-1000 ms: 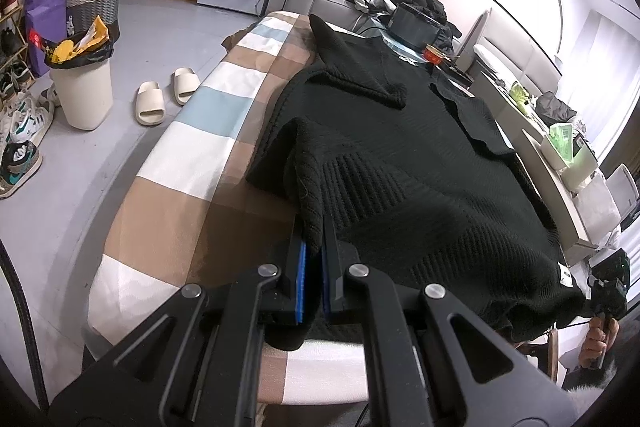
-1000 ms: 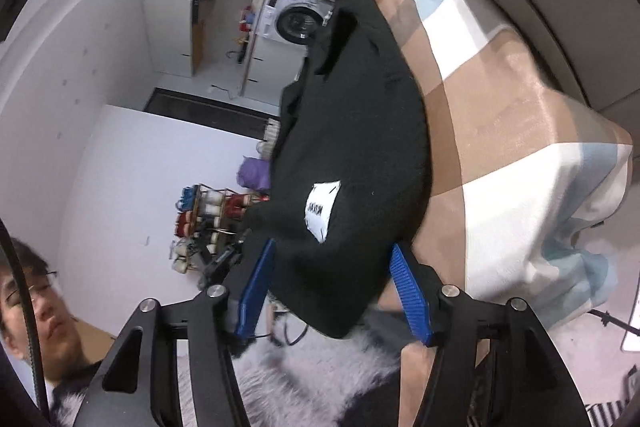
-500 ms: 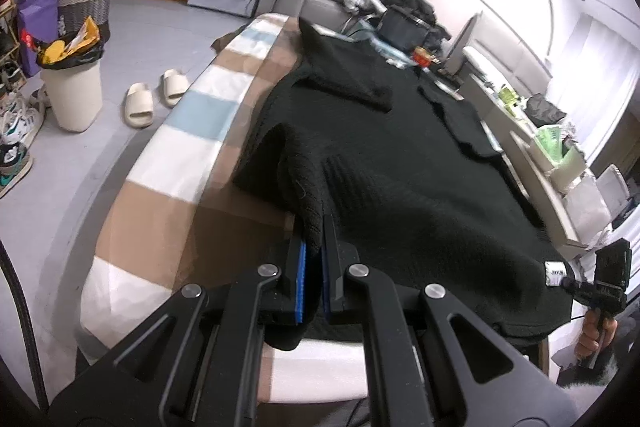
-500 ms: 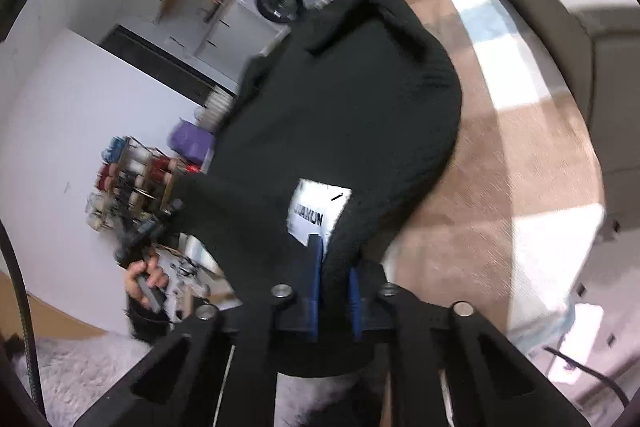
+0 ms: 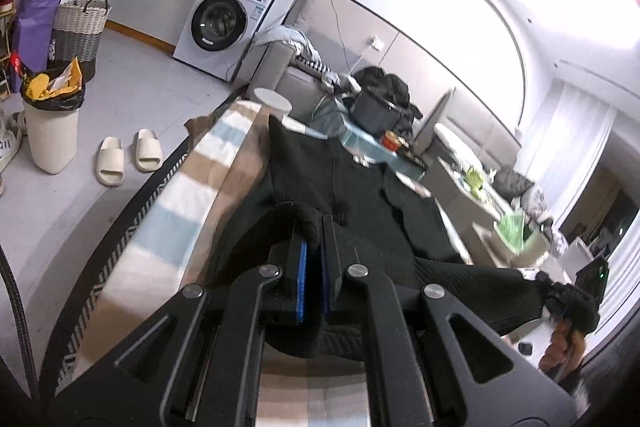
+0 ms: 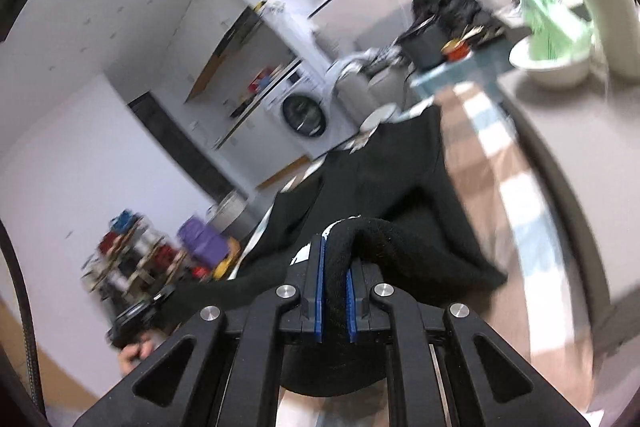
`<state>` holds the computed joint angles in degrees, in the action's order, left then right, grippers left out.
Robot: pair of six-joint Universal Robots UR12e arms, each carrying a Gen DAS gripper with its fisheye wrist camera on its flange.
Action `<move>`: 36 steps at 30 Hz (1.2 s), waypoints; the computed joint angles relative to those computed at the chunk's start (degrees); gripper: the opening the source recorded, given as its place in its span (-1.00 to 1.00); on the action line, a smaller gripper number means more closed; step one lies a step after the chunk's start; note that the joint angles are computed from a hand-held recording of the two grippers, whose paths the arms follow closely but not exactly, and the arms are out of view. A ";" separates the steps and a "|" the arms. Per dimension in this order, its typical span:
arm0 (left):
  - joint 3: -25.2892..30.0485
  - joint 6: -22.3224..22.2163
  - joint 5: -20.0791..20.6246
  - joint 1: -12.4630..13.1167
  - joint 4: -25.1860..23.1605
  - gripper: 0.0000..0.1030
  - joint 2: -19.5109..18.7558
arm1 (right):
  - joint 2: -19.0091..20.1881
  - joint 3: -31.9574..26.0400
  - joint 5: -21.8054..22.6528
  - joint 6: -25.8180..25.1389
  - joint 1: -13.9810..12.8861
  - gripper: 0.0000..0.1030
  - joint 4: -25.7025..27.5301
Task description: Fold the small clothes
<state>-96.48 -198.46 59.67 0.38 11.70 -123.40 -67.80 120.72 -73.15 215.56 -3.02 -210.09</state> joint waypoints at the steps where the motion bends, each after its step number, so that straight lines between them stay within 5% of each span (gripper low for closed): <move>1: 1.25 -0.39 0.31 -0.11 -0.12 -0.95 -0.61 | 0.73 -1.43 -1.49 0.16 0.25 -0.83 0.70; 9: 17.90 -2.20 3.18 -1.82 -9.18 -0.95 -9.00 | 5.51 -10.89 -9.90 1.45 0.45 -0.83 8.82; 21: 39.53 -0.75 10.01 -4.68 -28.78 -0.94 -21.57 | 11.27 -21.49 -14.99 2.18 -0.55 -0.83 18.87; 26: 40.28 -0.27 13.10 -5.12 -33.80 -0.75 -22.12 | 10.72 -21.96 -13.99 2.05 -1.61 -0.65 26.46; 28: 38.17 0.19 14.23 -5.05 -33.49 -0.18 -21.03 | 9.64 -20.78 -13.38 -0.02 -1.65 -0.47 29.09; 30: 34.30 -0.66 15.32 -4.77 -31.72 0.04 -19.04 | 8.50 -19.07 -12.64 -1.78 -1.51 -0.35 30.36; 36: 23.88 -0.91 14.96 -3.81 -29.46 0.13 -13.43 | 5.05 -13.04 -10.62 -2.51 -0.45 -0.17 31.20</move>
<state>-72.60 -199.36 74.63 -3.42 -17.76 -136.83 -62.76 107.68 -83.77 213.05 -3.47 -178.89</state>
